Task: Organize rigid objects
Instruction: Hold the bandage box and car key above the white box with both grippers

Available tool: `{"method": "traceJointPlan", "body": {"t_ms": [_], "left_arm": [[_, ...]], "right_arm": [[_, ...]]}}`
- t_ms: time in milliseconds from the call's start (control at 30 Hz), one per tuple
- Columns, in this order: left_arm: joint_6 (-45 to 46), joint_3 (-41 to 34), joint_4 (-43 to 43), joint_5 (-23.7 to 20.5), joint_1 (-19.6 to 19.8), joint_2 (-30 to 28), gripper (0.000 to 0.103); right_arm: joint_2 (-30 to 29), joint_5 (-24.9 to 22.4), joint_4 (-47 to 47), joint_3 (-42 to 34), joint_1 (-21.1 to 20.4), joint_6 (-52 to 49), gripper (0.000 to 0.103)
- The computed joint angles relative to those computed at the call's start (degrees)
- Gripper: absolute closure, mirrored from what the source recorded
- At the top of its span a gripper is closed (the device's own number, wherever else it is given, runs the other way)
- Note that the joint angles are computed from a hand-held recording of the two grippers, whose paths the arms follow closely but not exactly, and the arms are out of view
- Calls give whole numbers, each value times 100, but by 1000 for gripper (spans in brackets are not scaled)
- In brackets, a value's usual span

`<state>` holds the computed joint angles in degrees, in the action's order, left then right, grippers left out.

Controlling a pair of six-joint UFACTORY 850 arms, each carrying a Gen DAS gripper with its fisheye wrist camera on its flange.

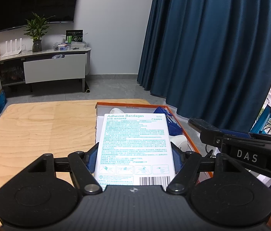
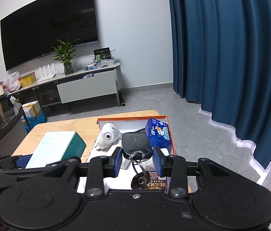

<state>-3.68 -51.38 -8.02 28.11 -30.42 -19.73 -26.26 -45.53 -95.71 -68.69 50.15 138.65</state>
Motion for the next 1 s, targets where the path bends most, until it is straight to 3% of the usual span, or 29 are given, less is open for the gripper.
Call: {"method": "traceJointPlan", "body": {"t_ms": [1000], "left_arm": [[-313,-83,244,-133,62,-89,31]], "right_arm": [[-120,134,112,-102,-58,-156,60]]}}
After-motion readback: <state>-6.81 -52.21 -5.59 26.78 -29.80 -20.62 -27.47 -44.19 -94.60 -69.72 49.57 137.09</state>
